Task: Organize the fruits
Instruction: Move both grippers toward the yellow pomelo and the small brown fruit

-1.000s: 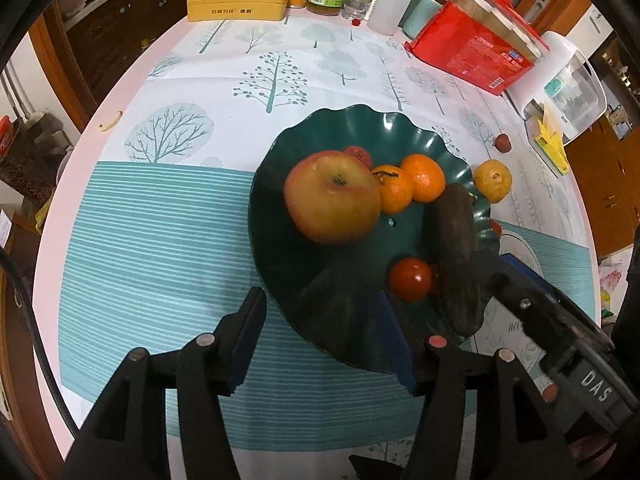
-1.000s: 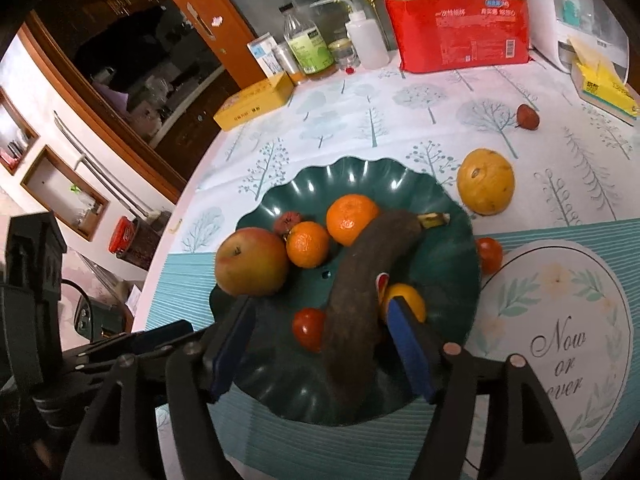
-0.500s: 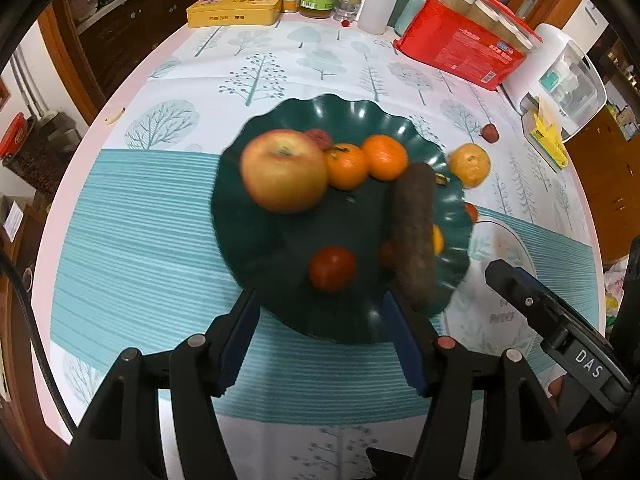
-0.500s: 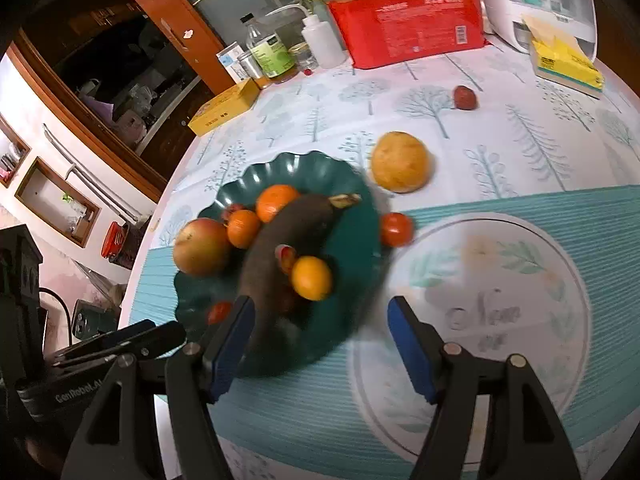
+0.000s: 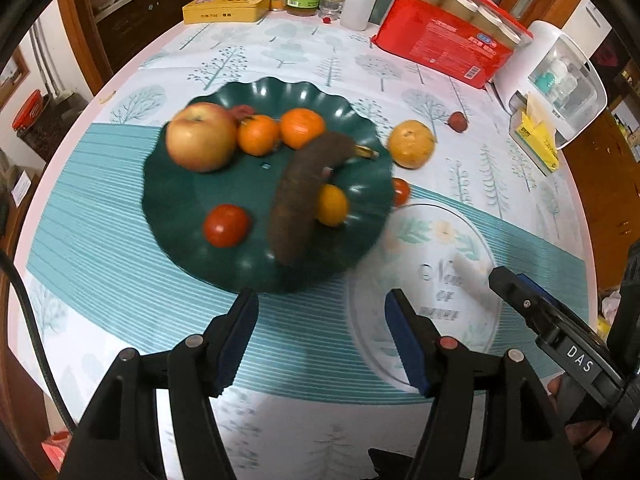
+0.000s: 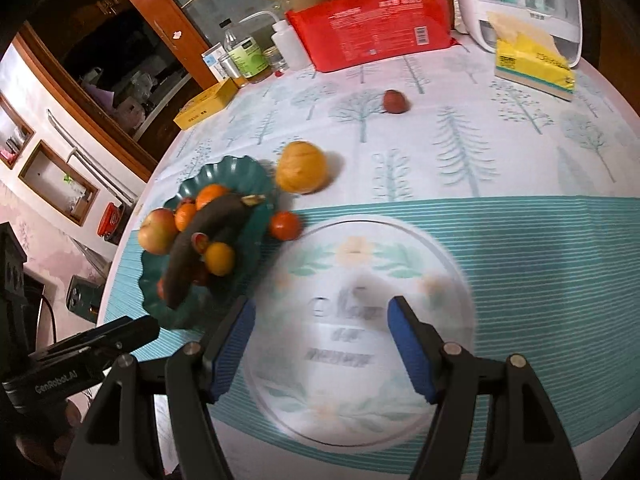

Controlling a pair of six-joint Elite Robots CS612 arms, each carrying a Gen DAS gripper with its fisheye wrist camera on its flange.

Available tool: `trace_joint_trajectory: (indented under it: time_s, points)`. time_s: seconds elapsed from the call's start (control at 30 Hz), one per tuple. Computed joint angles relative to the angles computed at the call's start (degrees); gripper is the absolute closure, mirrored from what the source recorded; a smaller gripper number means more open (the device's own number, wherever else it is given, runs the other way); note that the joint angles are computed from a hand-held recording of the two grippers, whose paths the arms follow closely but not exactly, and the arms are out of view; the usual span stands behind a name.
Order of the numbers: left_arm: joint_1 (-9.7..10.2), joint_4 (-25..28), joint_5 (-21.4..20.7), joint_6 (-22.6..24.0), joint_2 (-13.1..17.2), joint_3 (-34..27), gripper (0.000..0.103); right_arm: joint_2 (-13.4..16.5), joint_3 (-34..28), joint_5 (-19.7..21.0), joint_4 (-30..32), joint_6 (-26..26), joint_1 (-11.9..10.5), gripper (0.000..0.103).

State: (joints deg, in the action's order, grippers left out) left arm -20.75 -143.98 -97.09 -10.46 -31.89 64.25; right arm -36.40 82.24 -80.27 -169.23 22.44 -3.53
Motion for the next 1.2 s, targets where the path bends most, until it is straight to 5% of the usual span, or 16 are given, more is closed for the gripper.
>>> trace_joint_trajectory:
  time_s: [0.37, 0.7, 1.0, 1.2]
  points:
    - [-3.31, 0.18, 2.88, -3.55, -0.20, -0.30, 0.030, -2.13, 3.63, 0.39, 0.11, -7.65, -4.28, 0.034]
    - [-4.49, 9.09, 4.37, 1.07, 3.77, -10.65, 0.028, -1.00, -0.66, 0.26, 3.91, -13.57, -6.47, 0.034]
    - [-4.69, 21.23, 5.59, 5.44, 11.89, -28.09, 0.027, 2.83, -9.91, 0.43, 7.99, -17.47, -6.56, 0.034]
    - [-4.58, 31.99, 6.09, 7.92, 20.93, -46.28, 0.025, 6.66, -17.85, 0.11, 10.31, -18.59, -6.39, 0.034]
